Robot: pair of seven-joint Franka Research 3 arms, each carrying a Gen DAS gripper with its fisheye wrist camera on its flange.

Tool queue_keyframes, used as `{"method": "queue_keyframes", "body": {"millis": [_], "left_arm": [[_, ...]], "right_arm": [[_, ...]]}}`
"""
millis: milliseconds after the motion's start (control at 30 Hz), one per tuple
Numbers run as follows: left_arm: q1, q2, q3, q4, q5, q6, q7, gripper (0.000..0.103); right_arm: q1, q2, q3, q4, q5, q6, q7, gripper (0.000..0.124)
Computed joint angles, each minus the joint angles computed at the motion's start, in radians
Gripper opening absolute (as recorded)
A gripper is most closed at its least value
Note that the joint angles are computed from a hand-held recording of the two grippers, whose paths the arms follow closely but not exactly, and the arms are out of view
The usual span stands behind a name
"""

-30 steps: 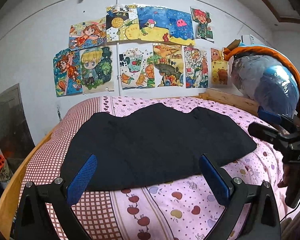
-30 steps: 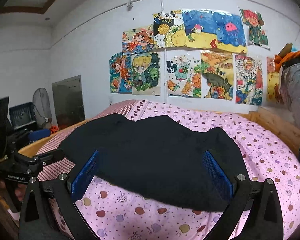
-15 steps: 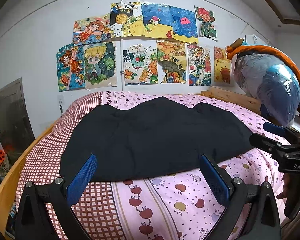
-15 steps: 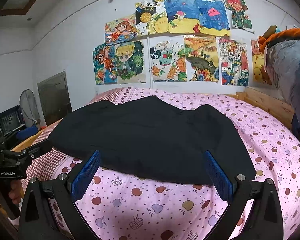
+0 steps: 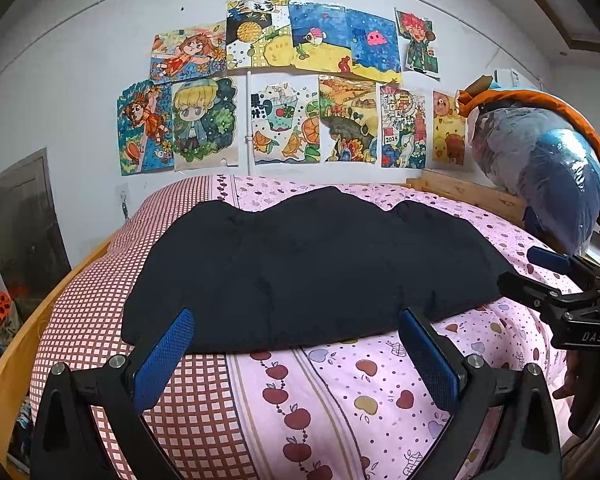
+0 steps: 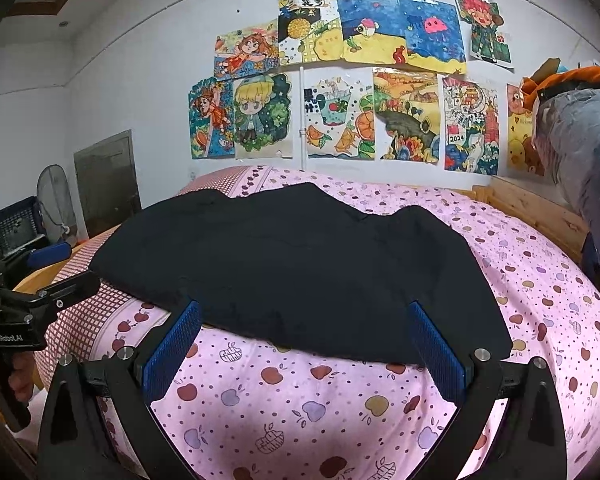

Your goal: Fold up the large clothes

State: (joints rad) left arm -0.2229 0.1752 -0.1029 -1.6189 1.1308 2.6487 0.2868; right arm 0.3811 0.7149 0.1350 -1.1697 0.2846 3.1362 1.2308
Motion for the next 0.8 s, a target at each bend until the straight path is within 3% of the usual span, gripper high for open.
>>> {"method": "queue_keyframes", "body": {"millis": [267, 800], "left_arm": [[0.002, -0.001, 0.001, -0.001, 0.000, 0.005, 0.000, 0.103], [0.005, -0.004, 0.001, -0.005, -0.007, 0.012, 0.003, 0.103]], "right_arm": [[0.015, 0.008, -0.024, 0.018, -0.007, -0.027, 0.029, 0.101], [-0.006, 0.015, -0.002, 0.032, -0.005, -0.052, 0.021, 0.101]]}}
